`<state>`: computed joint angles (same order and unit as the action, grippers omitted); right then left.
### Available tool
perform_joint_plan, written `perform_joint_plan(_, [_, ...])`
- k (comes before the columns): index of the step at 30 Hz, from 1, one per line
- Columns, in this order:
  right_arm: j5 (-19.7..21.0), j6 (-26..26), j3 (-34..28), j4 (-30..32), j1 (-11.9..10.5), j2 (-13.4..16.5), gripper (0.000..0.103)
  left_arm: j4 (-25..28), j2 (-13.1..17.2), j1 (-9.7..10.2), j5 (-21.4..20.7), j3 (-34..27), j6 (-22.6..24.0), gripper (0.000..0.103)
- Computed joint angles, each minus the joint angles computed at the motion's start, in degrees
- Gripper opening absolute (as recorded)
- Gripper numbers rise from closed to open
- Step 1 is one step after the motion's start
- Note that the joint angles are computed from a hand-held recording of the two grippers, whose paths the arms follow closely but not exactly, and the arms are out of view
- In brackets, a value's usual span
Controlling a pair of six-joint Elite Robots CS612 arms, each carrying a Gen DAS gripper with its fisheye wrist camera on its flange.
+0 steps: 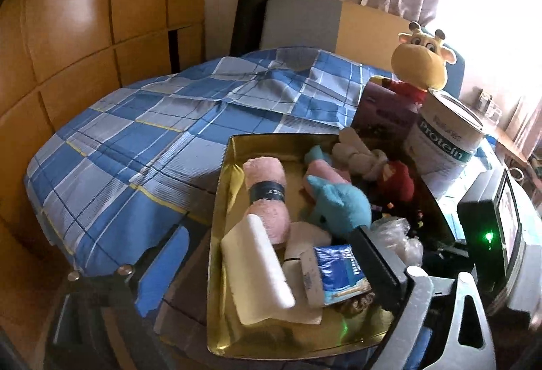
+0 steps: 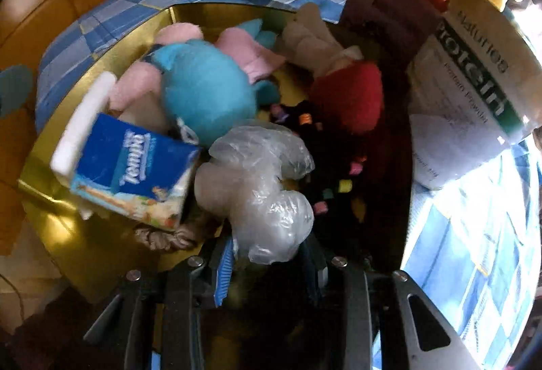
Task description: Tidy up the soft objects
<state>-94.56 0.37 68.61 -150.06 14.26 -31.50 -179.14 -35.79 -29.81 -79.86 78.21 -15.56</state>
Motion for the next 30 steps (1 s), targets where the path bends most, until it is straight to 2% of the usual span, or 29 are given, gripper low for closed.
perform_joint_plan(10, [0.57,1.64,4.94,-6.68,-0.21,-2.21,0.046,0.69,-0.22,-0.53,1.67,0.38,-0.41,0.103])
perform_joint_plan(18, [0.86,3.73,9.83,-14.46,0.01,-4.64,0.062,-0.45,-0.68,-0.99,2.20,1.30,-0.28,0.103])
perform_joint_plan(22, [0.92,4.83,11.18,-18.43,0.09,-5.30,0.063,-1.12,-0.97,-1.39,2.61,1.77,0.08,0.103])
perform_joint_plan(25, [-0.75,7.16,12.17,-22.75,0.42,-5.51,0.063,-1.38,-1.18,-1.75,3.51,2.12,-0.08,0.103])
perform_joint_plan(30, [-6.20,11.04,13.08,-26.64,1.05,-5.67,0.063,-2.38,-1.53,-2.42,5.76,2.82,-1.36,0.103])
